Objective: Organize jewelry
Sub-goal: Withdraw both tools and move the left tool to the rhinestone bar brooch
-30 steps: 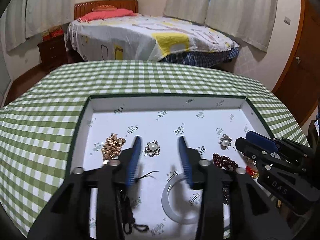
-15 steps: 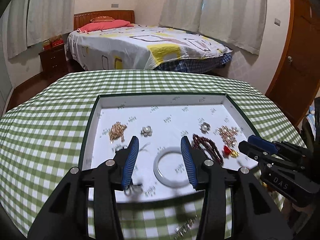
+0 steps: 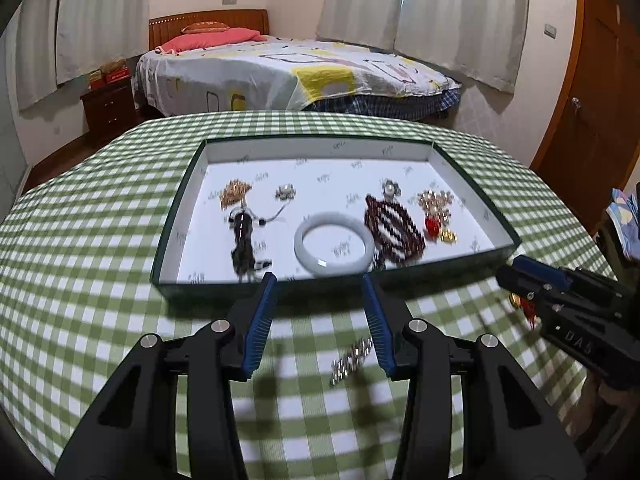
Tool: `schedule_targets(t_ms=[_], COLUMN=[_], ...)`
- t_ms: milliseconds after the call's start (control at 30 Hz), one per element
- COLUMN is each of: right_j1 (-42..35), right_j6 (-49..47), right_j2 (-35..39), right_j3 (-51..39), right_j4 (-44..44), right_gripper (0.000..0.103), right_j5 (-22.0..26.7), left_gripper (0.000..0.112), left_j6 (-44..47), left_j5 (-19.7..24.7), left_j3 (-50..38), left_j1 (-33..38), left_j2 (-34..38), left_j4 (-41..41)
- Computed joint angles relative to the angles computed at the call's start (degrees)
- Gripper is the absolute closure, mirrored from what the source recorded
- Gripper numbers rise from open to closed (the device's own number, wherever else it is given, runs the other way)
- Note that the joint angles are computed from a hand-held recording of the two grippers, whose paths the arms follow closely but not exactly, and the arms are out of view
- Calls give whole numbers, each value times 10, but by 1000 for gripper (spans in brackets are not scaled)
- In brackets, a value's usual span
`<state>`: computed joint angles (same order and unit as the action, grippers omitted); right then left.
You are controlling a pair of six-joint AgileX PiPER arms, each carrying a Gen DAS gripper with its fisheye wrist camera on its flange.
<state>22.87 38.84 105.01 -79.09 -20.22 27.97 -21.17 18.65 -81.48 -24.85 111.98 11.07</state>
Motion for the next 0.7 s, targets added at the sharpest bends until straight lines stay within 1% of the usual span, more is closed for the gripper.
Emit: schedule_targets(t_ms=[233,500,567,633,700], right_j1=[6,1,-1,-1,-1], right_j6=[30,43,43,44,43], right_j2=[-29,-47,-46,-47,-47], right_j3=[47,79,82,85,85], right_j4=[-31,-33,-31,-31,-30], right_gripper=[75,75,75,75,75], right_j5=[-13,-28,-30,-30,-30], left_gripper=[69,69,69,69,69], left_j6=[-66,-65,-47,-7,17], left_j5=[-16,-13,-5,3,7], left_j3=[52,50,40,29,20], left_j1=[-14,-27,-28,-23,-20], left_j2=[-19,1,11,19,24], left_j4=[59,59,44,1,-25])
